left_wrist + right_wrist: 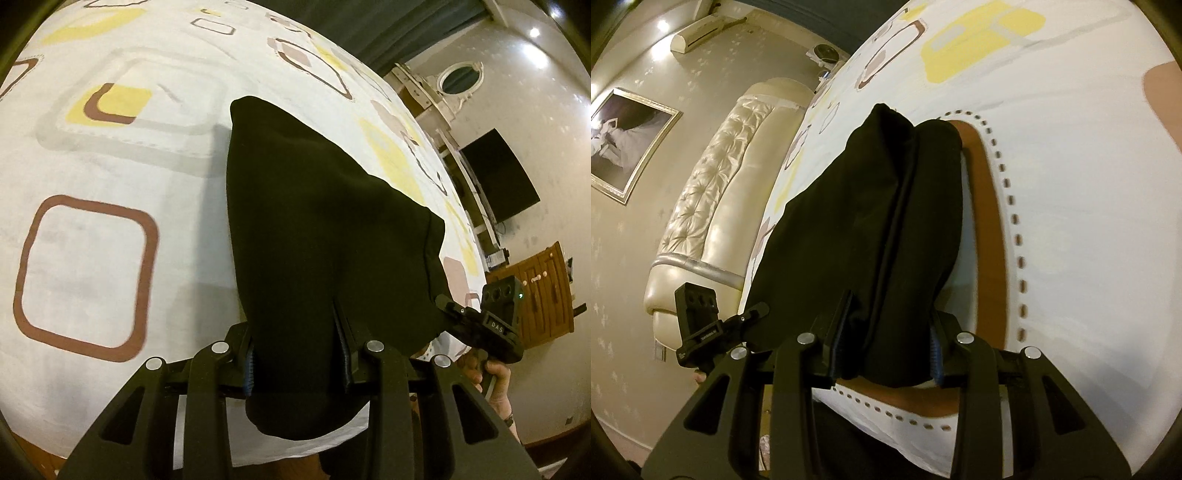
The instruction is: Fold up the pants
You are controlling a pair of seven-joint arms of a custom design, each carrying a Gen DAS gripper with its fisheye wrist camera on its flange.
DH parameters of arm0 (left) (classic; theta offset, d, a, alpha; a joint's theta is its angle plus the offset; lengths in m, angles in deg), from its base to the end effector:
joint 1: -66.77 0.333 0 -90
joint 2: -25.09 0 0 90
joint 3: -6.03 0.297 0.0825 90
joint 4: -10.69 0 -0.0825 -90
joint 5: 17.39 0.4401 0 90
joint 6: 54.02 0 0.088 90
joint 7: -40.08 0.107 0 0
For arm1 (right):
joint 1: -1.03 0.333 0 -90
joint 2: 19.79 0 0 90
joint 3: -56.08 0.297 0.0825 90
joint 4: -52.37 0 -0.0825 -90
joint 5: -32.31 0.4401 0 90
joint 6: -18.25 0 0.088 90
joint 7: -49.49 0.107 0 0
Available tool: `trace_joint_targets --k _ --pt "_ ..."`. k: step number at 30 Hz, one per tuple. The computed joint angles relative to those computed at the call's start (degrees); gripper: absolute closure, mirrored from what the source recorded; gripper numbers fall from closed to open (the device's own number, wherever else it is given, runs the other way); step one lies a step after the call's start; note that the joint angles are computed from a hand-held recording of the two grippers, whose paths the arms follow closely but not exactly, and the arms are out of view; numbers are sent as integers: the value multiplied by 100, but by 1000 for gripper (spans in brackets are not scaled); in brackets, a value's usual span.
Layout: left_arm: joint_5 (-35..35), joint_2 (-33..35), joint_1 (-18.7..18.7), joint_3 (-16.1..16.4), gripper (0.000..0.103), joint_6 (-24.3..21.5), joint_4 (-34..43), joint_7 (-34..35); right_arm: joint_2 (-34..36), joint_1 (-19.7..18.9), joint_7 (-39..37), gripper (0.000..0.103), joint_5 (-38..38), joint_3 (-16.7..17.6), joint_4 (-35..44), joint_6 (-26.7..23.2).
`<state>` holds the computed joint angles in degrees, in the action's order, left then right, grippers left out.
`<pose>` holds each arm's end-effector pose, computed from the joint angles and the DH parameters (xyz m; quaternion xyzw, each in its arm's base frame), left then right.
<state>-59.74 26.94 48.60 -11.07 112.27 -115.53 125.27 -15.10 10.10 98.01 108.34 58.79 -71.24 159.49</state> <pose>0.5258 -0.3216 0.3793 0.7016 -0.6124 0.3605 0.0530 0.5994 0.1233 0.3287 -0.6053 0.6583 0.1443 0.4236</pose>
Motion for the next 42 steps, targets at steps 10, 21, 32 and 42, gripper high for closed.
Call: trace_joint_targets --k 10,21,32,42 --pt "-732 -10 -68 -49 68 209 -97 514 55 -19 -136 69 375 10 -5 -96" --pt "-1104 28 -49 -78 67 254 -60 874 76 -55 -291 69 619 11 0 -173" --pt "-3184 -116 -38 -80 45 222 -104 3137 78 -198 -485 54 740 -67 -40 -626" --pt "-3852 236 228 374 25 -340 403 3964 638 -332 -326 27 777 -99 807 -428"
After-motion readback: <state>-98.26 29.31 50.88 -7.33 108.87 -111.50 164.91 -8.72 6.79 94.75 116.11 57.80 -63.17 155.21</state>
